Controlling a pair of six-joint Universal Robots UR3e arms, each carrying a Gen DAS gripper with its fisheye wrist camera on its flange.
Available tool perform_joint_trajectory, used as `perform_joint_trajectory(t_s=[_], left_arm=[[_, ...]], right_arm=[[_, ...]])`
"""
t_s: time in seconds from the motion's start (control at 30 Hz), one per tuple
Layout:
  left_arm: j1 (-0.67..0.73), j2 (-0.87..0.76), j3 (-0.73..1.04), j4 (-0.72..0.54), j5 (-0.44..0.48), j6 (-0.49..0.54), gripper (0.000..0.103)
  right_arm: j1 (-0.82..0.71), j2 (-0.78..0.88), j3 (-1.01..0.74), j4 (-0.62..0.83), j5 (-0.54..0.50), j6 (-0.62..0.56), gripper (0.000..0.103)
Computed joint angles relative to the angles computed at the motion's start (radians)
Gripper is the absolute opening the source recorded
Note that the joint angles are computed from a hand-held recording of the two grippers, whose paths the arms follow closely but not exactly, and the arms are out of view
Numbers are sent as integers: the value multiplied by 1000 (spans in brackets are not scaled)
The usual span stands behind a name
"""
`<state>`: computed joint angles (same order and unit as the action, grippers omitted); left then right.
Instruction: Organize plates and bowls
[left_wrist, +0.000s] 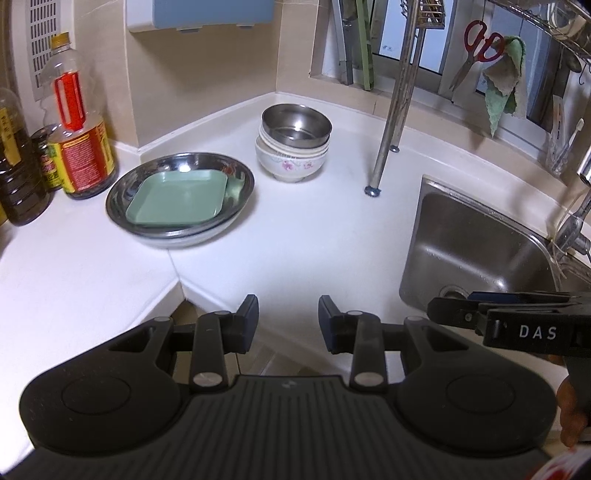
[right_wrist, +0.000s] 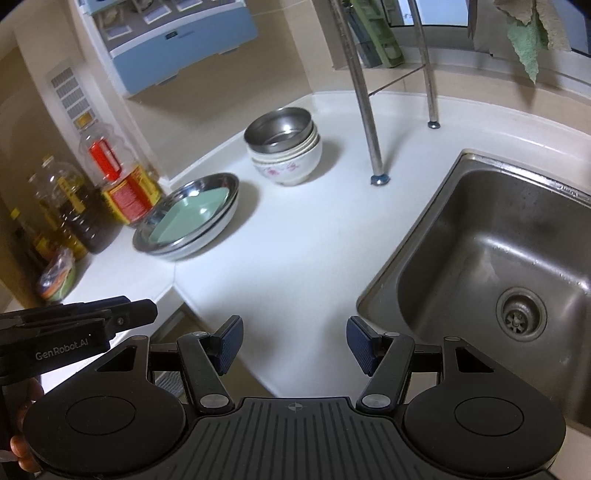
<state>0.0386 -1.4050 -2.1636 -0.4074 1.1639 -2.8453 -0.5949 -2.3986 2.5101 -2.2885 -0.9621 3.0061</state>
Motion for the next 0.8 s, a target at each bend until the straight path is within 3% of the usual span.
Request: perform_joint_trajectory(t_s=[0.3, 0.43, 0.8], left_arm=[[-29, -342, 305, 102, -2, 9, 32], [-49, -507, 519, 87, -3, 15, 32], [-129, -1015, 1360, -195, 1, 27, 32]], right_arm=[[142, 513, -94, -576, -118, 225, 62], [206, 758, -230, -741, -173, 320, 62], [278, 1239, -641, -995, -251, 510, 62]])
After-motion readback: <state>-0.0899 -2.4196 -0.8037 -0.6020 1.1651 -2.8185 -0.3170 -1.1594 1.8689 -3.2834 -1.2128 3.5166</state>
